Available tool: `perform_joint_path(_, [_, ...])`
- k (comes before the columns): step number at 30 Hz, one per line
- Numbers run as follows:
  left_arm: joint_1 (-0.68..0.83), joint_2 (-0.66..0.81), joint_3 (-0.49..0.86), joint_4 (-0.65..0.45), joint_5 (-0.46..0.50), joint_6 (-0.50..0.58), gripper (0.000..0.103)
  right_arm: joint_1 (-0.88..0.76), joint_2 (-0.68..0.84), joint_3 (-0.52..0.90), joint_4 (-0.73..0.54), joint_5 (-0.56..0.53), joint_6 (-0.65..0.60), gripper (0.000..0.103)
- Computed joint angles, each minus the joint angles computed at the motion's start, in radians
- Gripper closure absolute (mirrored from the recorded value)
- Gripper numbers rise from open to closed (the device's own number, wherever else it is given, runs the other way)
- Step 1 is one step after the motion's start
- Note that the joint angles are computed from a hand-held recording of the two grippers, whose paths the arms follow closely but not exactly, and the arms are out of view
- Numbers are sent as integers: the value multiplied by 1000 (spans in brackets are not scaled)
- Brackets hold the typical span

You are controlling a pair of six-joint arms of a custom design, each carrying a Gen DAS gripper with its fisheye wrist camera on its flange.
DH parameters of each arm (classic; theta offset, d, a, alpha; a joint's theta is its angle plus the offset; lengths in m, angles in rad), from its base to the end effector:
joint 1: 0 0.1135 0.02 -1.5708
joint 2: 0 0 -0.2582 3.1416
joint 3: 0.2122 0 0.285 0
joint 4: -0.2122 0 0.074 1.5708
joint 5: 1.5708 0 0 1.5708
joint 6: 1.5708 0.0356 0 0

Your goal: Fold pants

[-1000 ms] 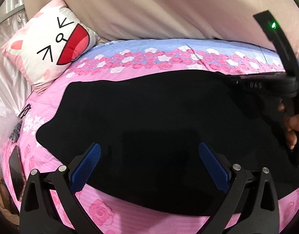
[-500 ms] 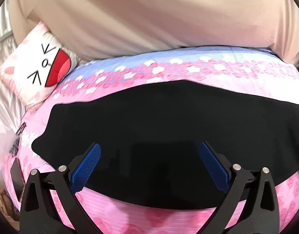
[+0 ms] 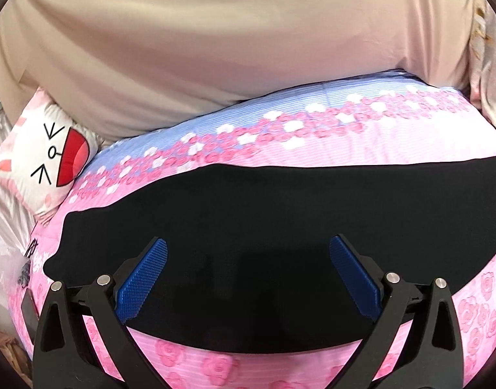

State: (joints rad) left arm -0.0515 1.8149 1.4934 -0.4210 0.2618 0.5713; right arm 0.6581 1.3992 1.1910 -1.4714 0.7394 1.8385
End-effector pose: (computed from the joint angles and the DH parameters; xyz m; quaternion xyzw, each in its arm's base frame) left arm 0.4445 -0.0321 0.2597 0.3281 0.8479 -0.0130 0.4163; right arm 0.2125 0.1339 0.2693 0.5018 0.7845 -0.1624 0.3261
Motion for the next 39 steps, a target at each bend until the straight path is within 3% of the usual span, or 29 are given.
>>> perform_joint_path(3, [-24, -17, -23, 3, -11, 10, 5, -21, -128, -131, -30, -24, 80, 43])
perform_joint_path(5, [-40, -33, -48, 12, -19, 13, 5, -53, -204, -198, 7, -35, 55, 43])
perform_joint_path(12, [-59, -33, -81, 30, -51, 24, 5, -214, -367, -316, 245, -67, -202, 43])
perform_joint_path(17, [-56, 7, -66, 16, -70, 29, 5, -345, -332, -325, 353, -146, -365, 46])
perform_joint_path(18, [-55, 11, -64, 15, -69, 31, 5, -349, -320, -316, 351, -144, -376, 52])
perform_joint_path(19, [-55, 15, -62, 16, -70, 33, 5, -346, -297, -300, 342, -134, -390, 76])
perform_joint_path(20, [-56, 16, -64, 18, -71, 33, 5, -347, -282, -288, 329, -130, -399, 85])
perform_joint_path(23, [-56, 22, -60, 18, -73, 37, 5, -336, -271, -261, 295, -105, -420, 89])
perform_joint_path(25, [-51, 22, -62, 23, -71, 39, 5, -313, -289, -247, 242, -64, -374, 89])
perform_joint_path(28, [-42, 36, -53, 19, -68, 38, 5, -380, -387, -359, 349, -145, -418, 87])
perform_joint_path(29, [-43, 44, -46, 15, -72, 36, 5, -398, -401, -385, 388, -166, -445, 81])
perform_joint_path(31, [-42, 60, -32, 6, -82, 36, 5, -388, -373, -341, 338, -155, -451, 71])
perform_joint_path(34, [-31, 65, -26, 1, -70, 37, 5, -307, -341, -292, 220, -93, -331, 64])
perform_joint_path(36, [-22, 65, -25, 1, -60, 41, 5, -273, -382, -314, 207, -78, -263, 55])
perform_joint_path(39, [-13, 69, -20, -2, -61, 47, 5, -258, -414, -340, 181, -93, -191, 55])
